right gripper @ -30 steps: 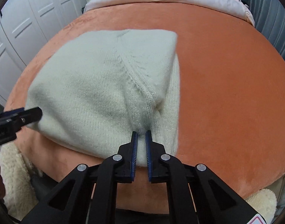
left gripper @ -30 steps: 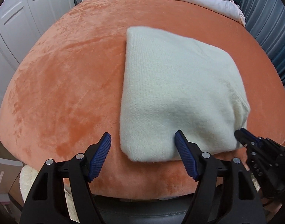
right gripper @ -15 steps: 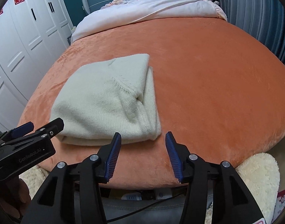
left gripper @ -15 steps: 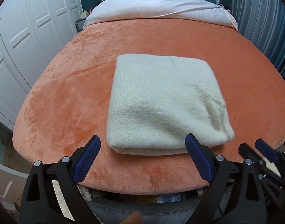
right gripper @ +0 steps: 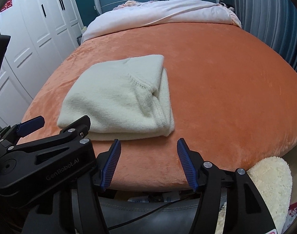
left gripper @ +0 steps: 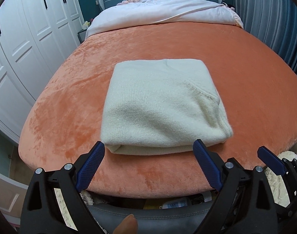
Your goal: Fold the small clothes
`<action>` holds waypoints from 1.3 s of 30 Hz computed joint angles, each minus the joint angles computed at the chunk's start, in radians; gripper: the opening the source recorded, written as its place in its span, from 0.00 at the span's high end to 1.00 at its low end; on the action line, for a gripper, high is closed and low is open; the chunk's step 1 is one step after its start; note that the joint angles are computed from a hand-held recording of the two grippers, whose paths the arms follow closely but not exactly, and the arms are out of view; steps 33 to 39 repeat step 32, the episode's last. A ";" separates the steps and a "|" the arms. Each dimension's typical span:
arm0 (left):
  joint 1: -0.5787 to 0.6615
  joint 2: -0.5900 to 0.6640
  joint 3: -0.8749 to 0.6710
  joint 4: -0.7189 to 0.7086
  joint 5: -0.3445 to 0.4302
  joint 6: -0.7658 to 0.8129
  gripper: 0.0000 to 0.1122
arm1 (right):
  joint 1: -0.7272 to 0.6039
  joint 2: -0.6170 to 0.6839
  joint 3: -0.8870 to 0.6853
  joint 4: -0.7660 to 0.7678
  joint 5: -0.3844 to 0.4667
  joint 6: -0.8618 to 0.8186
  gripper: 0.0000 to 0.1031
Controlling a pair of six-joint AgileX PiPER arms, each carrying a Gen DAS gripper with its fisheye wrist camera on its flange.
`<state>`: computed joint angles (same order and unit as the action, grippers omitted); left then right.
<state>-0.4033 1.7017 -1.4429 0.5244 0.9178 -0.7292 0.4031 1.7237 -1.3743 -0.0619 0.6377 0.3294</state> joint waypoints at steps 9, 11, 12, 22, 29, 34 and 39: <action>0.028 -0.030 0.041 0.009 -0.004 -0.020 0.20 | -0.028 -0.025 0.041 -0.032 -0.015 0.048 0.43; 0.042 -0.036 0.057 0.009 -0.010 -0.021 0.20 | -0.033 -0.026 0.038 -0.047 -0.018 0.066 0.43; 0.050 -0.040 0.066 0.009 -0.013 -0.024 0.20 | -0.031 -0.024 0.033 -0.060 -0.019 0.080 0.43; 0.201 0.038 0.041 -0.053 -0.048 0.044 0.20 | -0.053 0.175 -0.214 0.116 0.051 -0.148 0.99; 0.252 0.136 0.018 -0.114 -0.074 0.116 0.15 | -0.028 0.437 -0.444 0.044 0.135 -0.178 1.00; 0.246 0.137 0.012 -0.110 -0.064 0.107 0.15 | 0.014 0.439 -0.497 -0.058 0.201 -0.122 1.00; 0.246 0.137 0.012 -0.110 -0.064 0.107 0.15 | 0.014 0.439 -0.497 -0.058 0.201 -0.122 1.00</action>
